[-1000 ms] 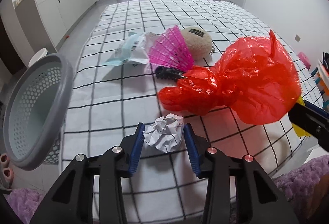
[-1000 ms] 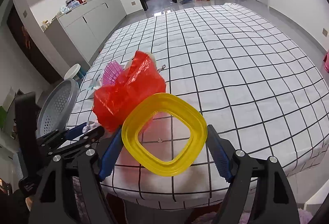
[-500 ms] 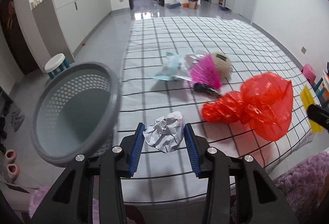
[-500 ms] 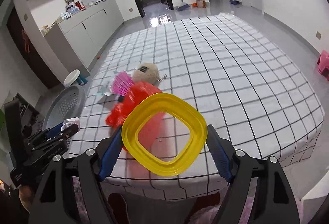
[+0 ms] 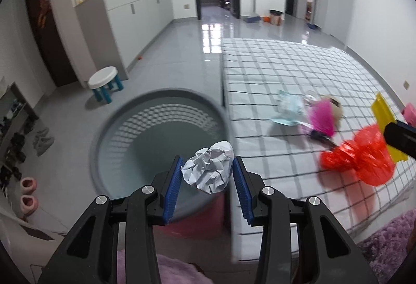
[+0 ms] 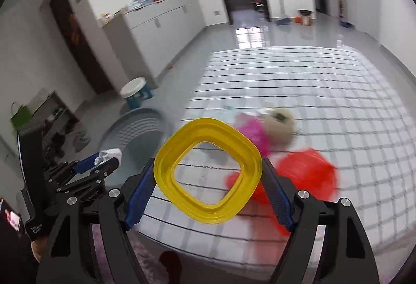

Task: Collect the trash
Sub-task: 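Carry the crumpled paper and yellow ring over the grey basket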

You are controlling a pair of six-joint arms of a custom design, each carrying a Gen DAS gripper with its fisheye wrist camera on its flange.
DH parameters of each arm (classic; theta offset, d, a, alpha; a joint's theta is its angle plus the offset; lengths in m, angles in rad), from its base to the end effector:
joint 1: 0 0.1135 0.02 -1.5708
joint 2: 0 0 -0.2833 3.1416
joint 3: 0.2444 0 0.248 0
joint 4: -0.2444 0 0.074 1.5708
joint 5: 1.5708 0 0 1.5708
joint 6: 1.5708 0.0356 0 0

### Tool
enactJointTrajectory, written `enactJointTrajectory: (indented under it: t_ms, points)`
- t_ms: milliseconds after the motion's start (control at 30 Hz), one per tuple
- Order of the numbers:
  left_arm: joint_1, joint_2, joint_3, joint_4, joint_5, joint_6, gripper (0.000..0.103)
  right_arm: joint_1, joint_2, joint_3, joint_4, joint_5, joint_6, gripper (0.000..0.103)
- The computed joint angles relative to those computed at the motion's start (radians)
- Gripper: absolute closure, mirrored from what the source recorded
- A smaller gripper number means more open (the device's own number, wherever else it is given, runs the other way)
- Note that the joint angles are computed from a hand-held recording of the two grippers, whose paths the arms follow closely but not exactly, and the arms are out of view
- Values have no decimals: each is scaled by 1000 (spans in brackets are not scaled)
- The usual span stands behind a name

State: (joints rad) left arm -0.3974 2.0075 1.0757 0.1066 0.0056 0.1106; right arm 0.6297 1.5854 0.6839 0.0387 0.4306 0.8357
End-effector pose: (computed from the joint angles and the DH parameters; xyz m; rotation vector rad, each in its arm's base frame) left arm 0.3741 -0.1573 0.1323 0.6058 2.3230 -0.1408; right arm 0.2429 0.1586 0.1645 0.4275 2.3018 0.1975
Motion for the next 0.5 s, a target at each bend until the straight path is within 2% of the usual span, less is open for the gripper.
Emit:
enactJointTrajectory:
  t_ms: [267, 500]
  points:
    - [104, 84, 130, -43, 4, -10, 64, -46, 287, 289, 47, -148, -148, 28]
    - [160, 204, 299, -110, 9, -19, 63, -82, 521, 566, -18, -257, -216, 27]
